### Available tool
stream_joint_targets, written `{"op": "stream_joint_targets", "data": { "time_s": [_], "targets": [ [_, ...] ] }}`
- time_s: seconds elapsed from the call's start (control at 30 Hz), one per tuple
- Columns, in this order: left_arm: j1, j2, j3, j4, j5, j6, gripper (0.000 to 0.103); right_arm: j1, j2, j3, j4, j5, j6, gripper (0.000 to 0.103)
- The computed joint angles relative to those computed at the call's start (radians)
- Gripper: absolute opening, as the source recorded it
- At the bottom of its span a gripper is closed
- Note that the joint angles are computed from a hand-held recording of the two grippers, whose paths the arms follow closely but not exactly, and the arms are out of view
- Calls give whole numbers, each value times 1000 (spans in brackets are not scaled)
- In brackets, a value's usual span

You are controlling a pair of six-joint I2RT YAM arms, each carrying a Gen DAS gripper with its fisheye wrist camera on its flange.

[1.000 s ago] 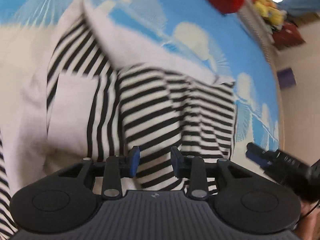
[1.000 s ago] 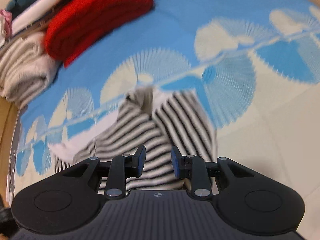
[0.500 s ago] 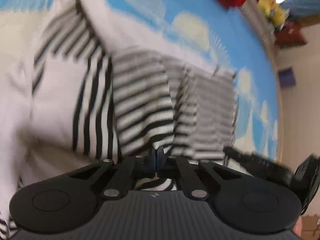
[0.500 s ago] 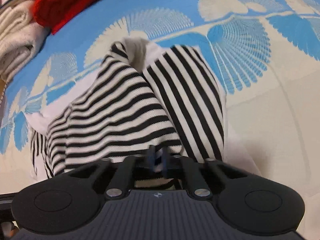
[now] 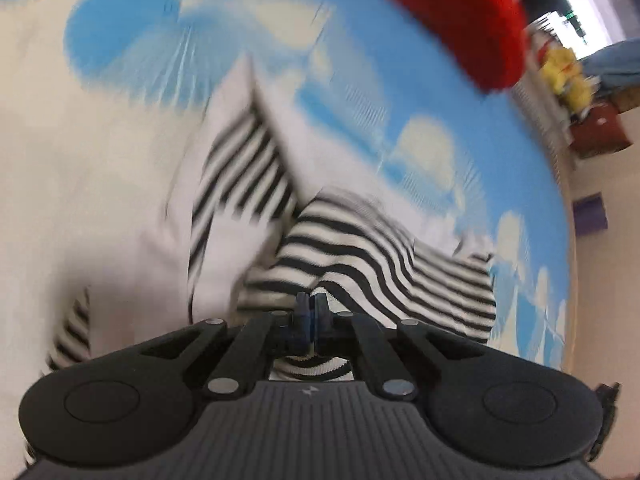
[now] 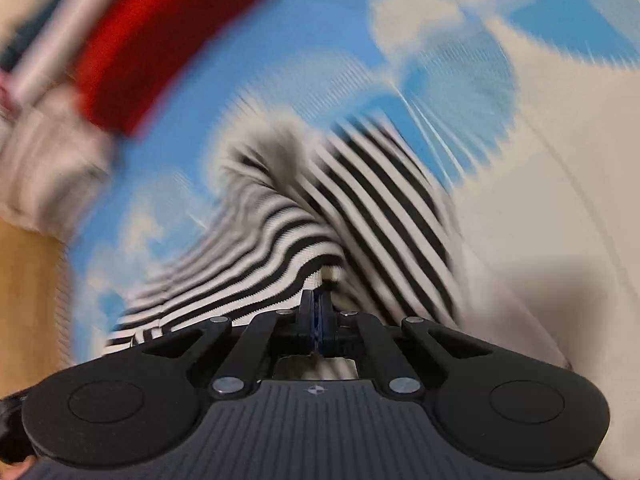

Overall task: Fold small clothes
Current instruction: 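Grasp the folded top's edge with both grippers and fold it toward the hood, then open both grippers and release the folded striped fabric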

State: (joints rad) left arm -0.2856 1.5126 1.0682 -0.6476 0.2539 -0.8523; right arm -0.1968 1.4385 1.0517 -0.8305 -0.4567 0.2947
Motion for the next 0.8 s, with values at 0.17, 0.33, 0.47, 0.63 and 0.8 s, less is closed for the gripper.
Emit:
{"op": "stream_joint_targets", "data": {
  "time_s": [0.17,0.33,0.47,0.63,0.8],
  "targets": [
    [24,7,4,25,15,-13,52,38,34,0,-19,38,-10,5],
    [40,65,-13,87,67,-63,64,53,29,-5,35,42,16,29],
    [40,118,-22,128,64,-109,48,79,79,-18,71,68,39,29],
    [41,4,-104,371,2,-110,4,90,37,-41,174,33,104,5],
    [49,-196,-226,607,-45,-42,4,4,-156,-148,489,-166,262,4]
  ]
}}
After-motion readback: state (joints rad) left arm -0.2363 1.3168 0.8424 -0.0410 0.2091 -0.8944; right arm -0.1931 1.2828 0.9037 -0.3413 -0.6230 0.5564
